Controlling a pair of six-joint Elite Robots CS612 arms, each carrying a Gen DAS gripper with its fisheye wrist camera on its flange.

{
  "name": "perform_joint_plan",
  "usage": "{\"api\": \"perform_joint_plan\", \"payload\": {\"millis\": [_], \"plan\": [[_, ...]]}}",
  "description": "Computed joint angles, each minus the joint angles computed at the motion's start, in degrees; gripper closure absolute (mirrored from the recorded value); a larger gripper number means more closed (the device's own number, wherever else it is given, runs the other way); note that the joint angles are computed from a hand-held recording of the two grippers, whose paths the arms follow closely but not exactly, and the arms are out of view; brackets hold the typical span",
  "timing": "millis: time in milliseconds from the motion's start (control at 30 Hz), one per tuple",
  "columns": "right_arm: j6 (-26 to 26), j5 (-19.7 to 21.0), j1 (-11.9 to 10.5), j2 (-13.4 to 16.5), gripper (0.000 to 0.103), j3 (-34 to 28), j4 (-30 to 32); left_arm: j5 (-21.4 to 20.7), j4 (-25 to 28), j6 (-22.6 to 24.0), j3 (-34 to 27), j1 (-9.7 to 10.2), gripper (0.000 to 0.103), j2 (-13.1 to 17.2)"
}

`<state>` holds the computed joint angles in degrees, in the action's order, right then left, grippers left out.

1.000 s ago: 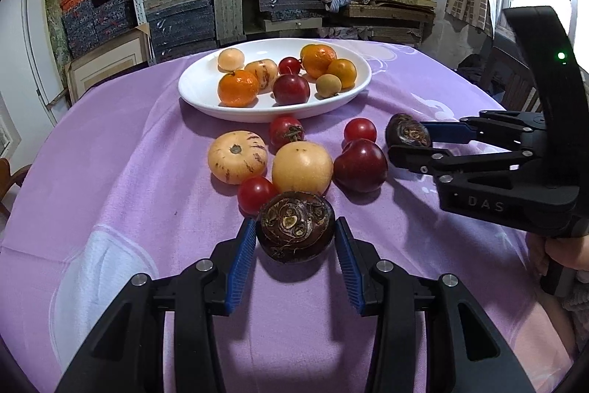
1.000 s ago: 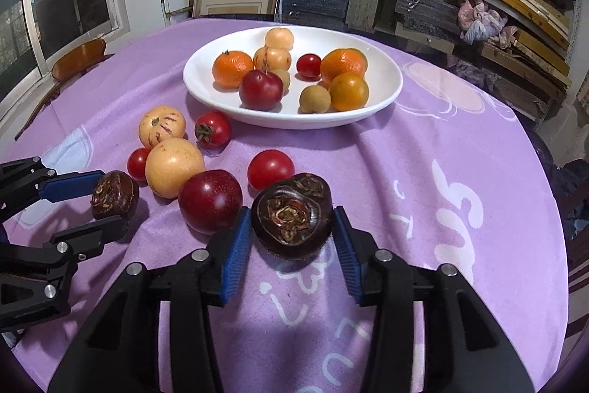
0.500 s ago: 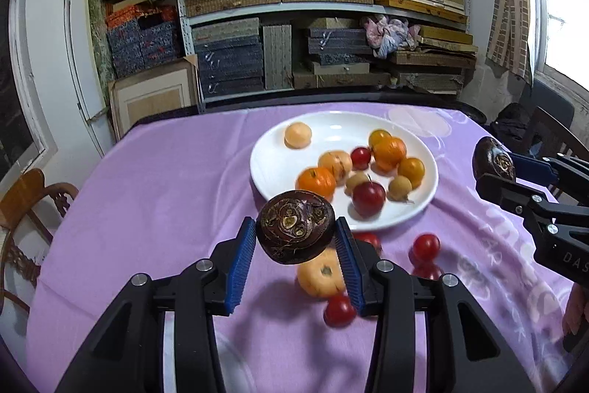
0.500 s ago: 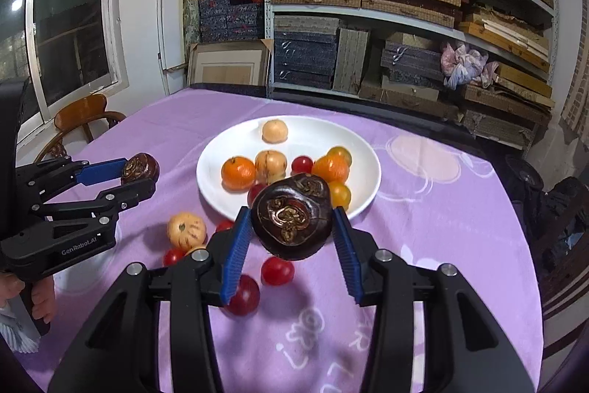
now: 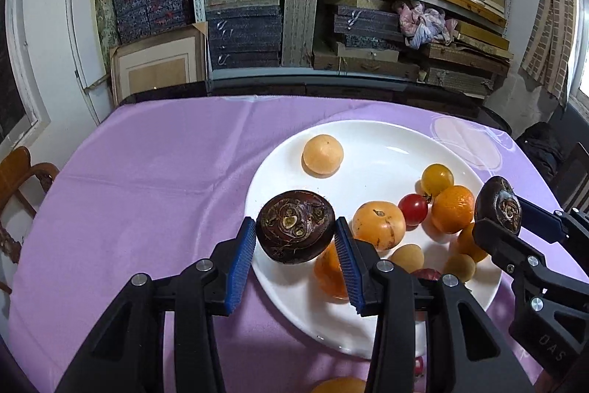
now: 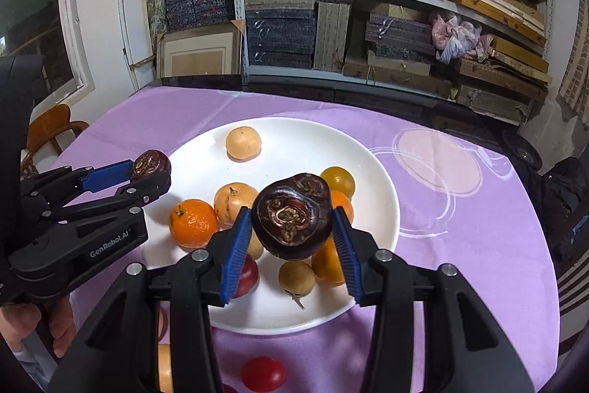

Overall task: Organize fruits
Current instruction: 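Carry both mangosteens over the white plate with both tools, then open both tools to release the mangosteens onto the plate, then move both open tools back toward the remaining fruit pile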

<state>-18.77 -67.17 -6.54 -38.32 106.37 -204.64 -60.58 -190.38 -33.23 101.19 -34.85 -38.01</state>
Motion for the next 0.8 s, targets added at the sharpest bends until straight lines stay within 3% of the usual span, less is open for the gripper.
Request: {"api": "perform_joint_plan", "payload": {"millis": [200,267,367,467,667,800], "plan": [[-2.1,-2.9,1.1,1.9,0.059,-2.4,3.5,0.8,1.5,0.2,-1.2,0.48,0.058,1.4],[-2.4,-3.2,1.3,2.3,0.059,-2.9,4.1,1.0,1.8,0.1,-1.2,0.59,0.053,1.5],[-2.7,-3.6,1.5,2.4,0.058,-3.0,4.3,3.0,1.6,0.6,-1.5,0.32,0.036,1.7],[-2.4,-3.1,1.2,1.9,0.049,-2.3,3.0,3.7,1.4,1.5,-1.2,0.12,0.029,1.4],[0.1,1.6,-1.0,-0.6,0.037,1.8,-2.6,5.6,-1.3,2.3,1.7,-0.99,0.029,-0.6],[1.4,5.4,-3.4,-2.0,0.024,6.7,-10.5,9.7,-4.7,2.9,5.5,-3.06,0.024,-2.3]]}}
